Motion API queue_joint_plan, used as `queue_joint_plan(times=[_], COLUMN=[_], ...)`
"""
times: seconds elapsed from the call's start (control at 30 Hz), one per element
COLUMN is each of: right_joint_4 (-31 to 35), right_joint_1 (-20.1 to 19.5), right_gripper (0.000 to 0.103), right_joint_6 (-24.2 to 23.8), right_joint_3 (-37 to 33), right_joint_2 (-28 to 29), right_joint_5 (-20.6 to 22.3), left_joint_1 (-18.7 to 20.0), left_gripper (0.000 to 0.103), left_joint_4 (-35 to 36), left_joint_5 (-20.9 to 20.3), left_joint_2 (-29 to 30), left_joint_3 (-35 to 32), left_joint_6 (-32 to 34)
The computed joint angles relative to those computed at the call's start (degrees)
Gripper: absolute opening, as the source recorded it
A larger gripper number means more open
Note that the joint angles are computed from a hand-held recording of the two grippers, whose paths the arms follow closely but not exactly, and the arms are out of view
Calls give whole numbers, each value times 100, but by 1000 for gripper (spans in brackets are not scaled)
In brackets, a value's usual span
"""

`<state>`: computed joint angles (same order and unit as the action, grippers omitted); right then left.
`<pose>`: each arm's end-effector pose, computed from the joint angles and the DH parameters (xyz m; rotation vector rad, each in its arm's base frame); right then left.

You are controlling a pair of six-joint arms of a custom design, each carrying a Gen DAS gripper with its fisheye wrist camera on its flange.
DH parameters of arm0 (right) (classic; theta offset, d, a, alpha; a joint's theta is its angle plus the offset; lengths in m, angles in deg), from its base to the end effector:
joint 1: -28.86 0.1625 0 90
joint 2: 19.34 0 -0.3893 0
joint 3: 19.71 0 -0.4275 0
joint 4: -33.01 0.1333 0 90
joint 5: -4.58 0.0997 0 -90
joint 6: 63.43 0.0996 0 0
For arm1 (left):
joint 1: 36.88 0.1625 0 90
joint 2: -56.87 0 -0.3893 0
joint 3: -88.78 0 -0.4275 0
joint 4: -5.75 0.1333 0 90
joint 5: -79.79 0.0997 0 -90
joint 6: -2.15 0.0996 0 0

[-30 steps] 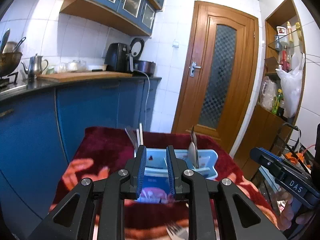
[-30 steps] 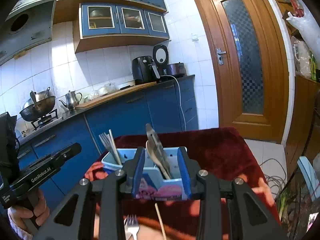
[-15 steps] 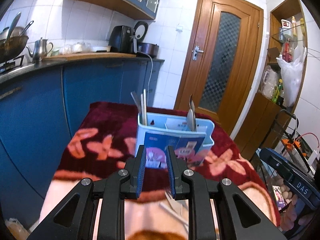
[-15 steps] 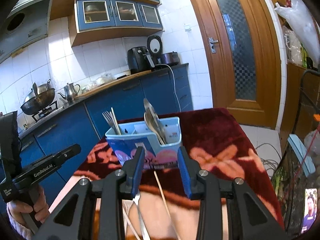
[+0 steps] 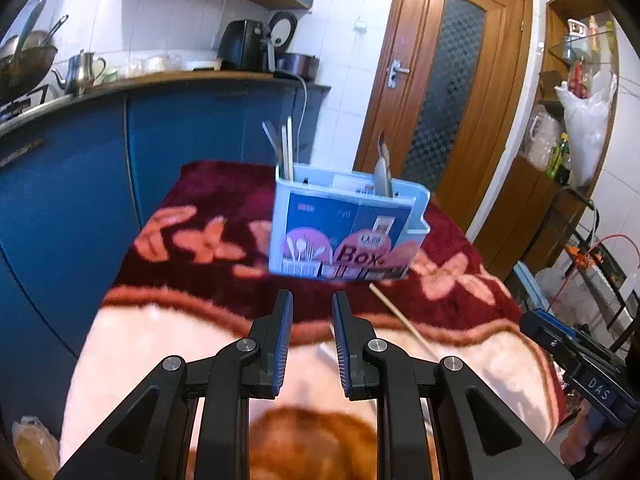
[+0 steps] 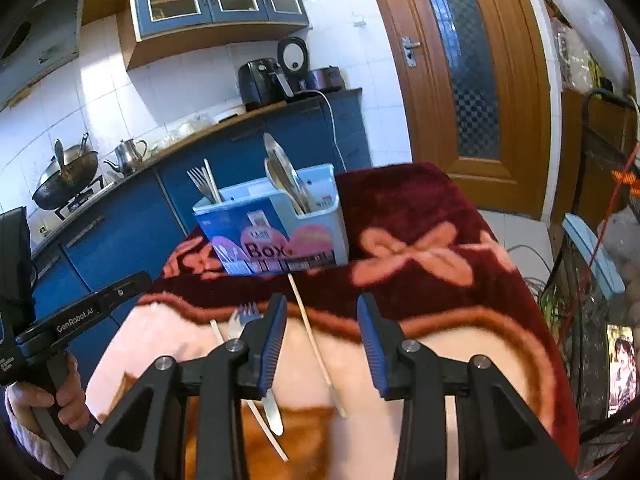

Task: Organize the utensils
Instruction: 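Move both tools back down to the utensils on the blanket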

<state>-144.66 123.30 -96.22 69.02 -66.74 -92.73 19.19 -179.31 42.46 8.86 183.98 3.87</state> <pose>0.1764 -0.7133 0.1707 0.7718 -2.5168 1.0508 -0.1936 -0.6684 0.1717 0.2120 2.2288 -1.2328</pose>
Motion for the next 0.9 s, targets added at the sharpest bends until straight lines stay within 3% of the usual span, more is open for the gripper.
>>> queue_joint_plan(times=[0.3,0.9], right_joint_4=[120,308], right_joint_1=[-139,-242], right_gripper=[41,41], right_joint_6=[133,262], right_joint_3=[99,29], right_joint_2=[-59,-15], right_joint_5=[-124,-222], left_joint_1=[146,537], left_gripper=[20,21], left_joint_4=[725,2154], left_joint_5=[-115,-1028], left_joint_2=[21,217], left_joint_3=[-31,-565], left_joint_6=[-601,-1918])
